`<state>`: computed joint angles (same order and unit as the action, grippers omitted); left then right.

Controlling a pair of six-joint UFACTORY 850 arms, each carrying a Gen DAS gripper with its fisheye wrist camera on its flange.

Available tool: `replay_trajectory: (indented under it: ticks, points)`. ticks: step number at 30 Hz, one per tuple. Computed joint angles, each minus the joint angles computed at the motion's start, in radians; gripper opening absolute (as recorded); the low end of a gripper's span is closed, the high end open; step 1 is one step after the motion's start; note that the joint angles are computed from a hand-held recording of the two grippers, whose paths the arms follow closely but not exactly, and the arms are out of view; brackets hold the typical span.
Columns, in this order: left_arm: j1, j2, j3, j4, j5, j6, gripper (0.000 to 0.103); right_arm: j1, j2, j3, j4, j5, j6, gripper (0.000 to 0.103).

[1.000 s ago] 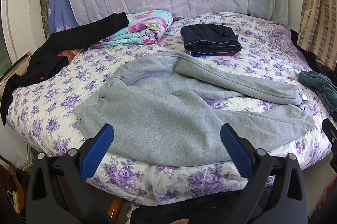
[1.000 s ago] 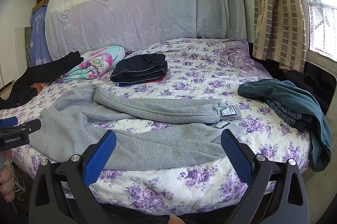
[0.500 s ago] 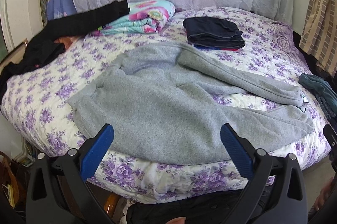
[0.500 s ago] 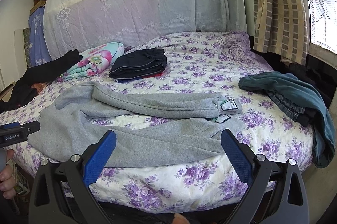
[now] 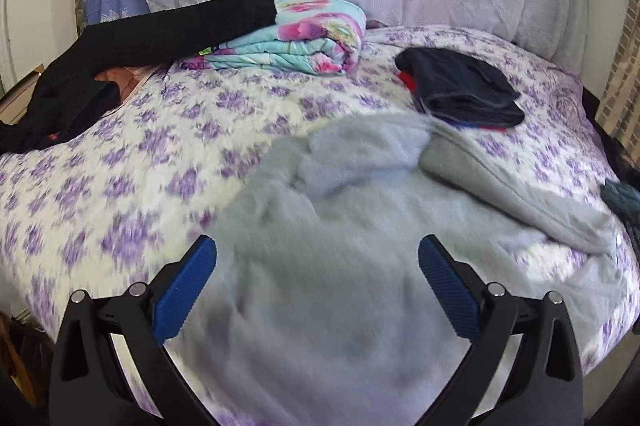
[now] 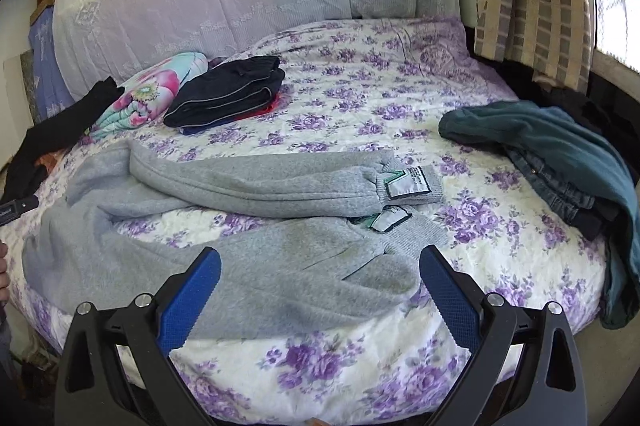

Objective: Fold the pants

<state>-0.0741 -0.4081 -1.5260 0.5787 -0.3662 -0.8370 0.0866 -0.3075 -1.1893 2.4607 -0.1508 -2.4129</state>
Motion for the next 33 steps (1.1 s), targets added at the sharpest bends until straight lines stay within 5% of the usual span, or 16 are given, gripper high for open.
replay_trajectory:
  ticks: [3,6,11,20,21,22,25,33]
  points:
    - [0.067,-0.102,-0.148,-0.314,-0.025,0.314,0.099,-0.031,-0.031,-0.044,-0.285,-0.042,0.314,0.1]
    - [0.126,-0.248,-0.371,-0.589,-0.177,0.606,0.099,-0.048,-0.061,-0.094,-0.491,-0.058,0.542,0.1]
    - [0.147,-0.458,-0.69,-0.688,-0.376,0.781,0.099,-0.056,-0.125,-0.193,-0.849,-0.032,0.949,0.1]
    - [0.203,-0.689,-1.024,-0.995,-0.547,1.152,0.098,-0.044,-0.187,-0.284,-1.212,-0.022,1.32,0.1]
    - [0.203,-0.712,-1.057,-1.01,-0.568,1.176,0.096,-0.042,-0.193,-0.293,-1.241,-0.021,1.35,0.1]
    - [0.207,-0.729,-1.079,-1.038,-0.59,1.195,0.081,-0.041,-0.197,-0.298,-1.25,-0.023,1.36,0.1]
    - [0.202,-0.675,-0.97,-1.064,-0.526,1.235,0.06,-0.04,-0.205,-0.31,-1.288,-0.025,1.401,0.1]
    - [0.199,-0.515,-0.72,-1.093,-0.333,1.222,0.048,-0.048,-0.225,-0.346,-1.51,-0.008,1.629,0.1]
